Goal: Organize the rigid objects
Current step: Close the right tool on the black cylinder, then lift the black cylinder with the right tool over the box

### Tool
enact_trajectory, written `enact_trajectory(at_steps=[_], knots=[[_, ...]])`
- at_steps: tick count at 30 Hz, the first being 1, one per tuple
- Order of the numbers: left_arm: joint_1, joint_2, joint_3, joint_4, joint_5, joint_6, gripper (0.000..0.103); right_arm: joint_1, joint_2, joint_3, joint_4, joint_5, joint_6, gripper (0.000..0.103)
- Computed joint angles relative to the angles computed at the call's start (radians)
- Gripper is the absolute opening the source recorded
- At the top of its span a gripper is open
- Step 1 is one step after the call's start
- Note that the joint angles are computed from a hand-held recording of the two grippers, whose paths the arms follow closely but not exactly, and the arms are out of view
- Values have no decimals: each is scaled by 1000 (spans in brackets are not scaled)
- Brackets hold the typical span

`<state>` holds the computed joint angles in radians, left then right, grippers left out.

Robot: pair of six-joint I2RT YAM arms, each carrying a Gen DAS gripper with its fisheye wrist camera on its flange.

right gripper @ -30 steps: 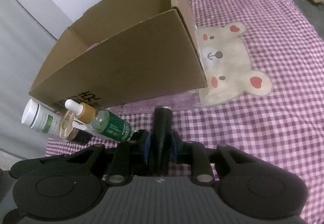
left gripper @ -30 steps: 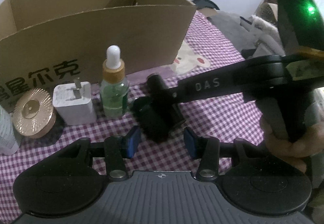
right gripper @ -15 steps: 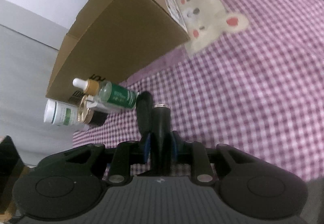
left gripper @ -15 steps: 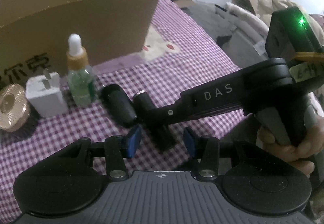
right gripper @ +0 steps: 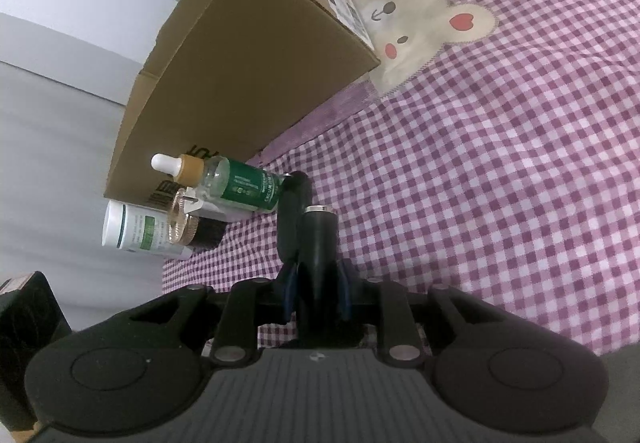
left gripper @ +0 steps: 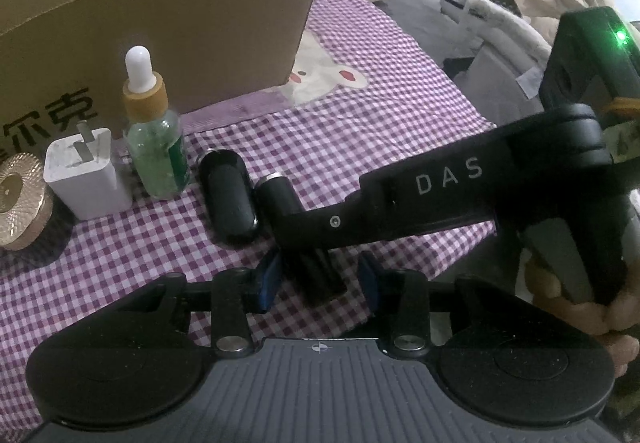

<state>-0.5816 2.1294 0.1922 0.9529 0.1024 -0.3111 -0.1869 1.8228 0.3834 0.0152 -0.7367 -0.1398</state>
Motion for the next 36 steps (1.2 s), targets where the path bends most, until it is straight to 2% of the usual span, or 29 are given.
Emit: enact_trajectory(at_steps=[5, 9, 12, 15, 18, 20, 23, 26, 31, 36], knots=[[-17, -92, -45, -26, -9, -11, 40, -56, -69, -49, -48, -28, -56, 24], [-39, -300, -111, -102, -44, -10, 40, -71, -303, -87, -180, -52, -77, 24], [-36, -563, -143, -274, -73, 14, 40, -60, -496, -76, -305, -78, -73, 24], [6, -857, -132, -527, -84, 57, 40, -17, -623, -23, -394, -109, -36, 24], [93, -1009, -82, -707, -65, 114, 40, 65, -655, 44, -396, -117, 31, 24], [163, -1049, -34, -793, -48, 160, 40, 157, -634, 101, -345, -90, 103, 24], [279, -1001, 55, -855, -13, 225, 40, 255, -510, 208, -281, -66, 167, 24], [372, -841, 181, -875, 32, 251, 40, 317, -311, 374, -281, -61, 210, 24], [513, -567, 406, -964, 105, 291, 40, 373, 29, 671, -354, -76, 256, 24], [568, -333, 600, -1041, 94, 306, 40, 410, 245, 906, -466, -50, 269, 24]])
